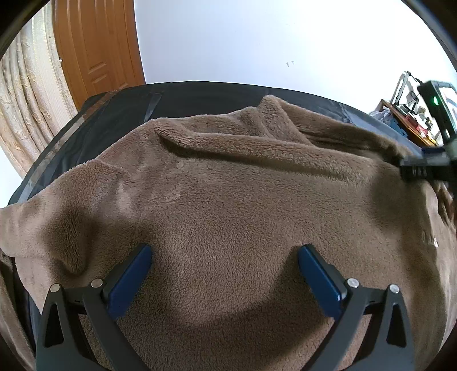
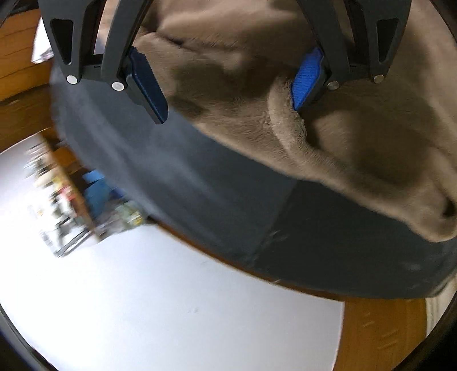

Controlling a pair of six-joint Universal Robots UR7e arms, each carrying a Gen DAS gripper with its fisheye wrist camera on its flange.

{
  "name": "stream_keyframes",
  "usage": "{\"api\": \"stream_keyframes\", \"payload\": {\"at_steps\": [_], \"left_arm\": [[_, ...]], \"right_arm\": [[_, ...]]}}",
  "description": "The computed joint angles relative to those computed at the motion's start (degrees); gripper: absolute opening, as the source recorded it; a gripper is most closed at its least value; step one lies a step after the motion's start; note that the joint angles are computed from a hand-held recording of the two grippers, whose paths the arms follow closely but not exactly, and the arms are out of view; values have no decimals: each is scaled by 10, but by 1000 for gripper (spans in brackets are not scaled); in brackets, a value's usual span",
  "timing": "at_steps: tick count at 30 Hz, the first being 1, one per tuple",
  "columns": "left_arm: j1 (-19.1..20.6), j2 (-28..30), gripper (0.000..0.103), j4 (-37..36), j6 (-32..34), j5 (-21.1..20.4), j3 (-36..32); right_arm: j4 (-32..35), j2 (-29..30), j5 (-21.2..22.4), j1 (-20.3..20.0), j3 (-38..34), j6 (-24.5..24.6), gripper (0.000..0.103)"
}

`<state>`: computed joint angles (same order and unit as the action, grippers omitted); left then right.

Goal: Fold clothes

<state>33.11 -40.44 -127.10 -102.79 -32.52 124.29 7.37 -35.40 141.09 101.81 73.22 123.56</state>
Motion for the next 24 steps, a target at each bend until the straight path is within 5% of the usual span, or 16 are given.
{"api": "stream_keyframes", "payload": {"at_steps": [4,11,14,19,21,24], "left_arm": [[0,1,102,-2,2,0,0],[0,1,102,-5,6,1,2],[0,0,102,-7,7,1,2],[4,-1,102,-9,14,4,0],[3,1,102,-10,15,3,-1],[3,0,102,-15,20,4,2]], "right_arm": [[-172,-32,-22,5,39,-92,84],[-69,56,-17,-10,-86,-57,84],[-80,39,-42,-24,-61,-61,85],[68,14,-102,-35,-80,63,85],[152,6,-163,-35,-97,139,85],[220,-8,-259,-33,-94,193,85]]}}
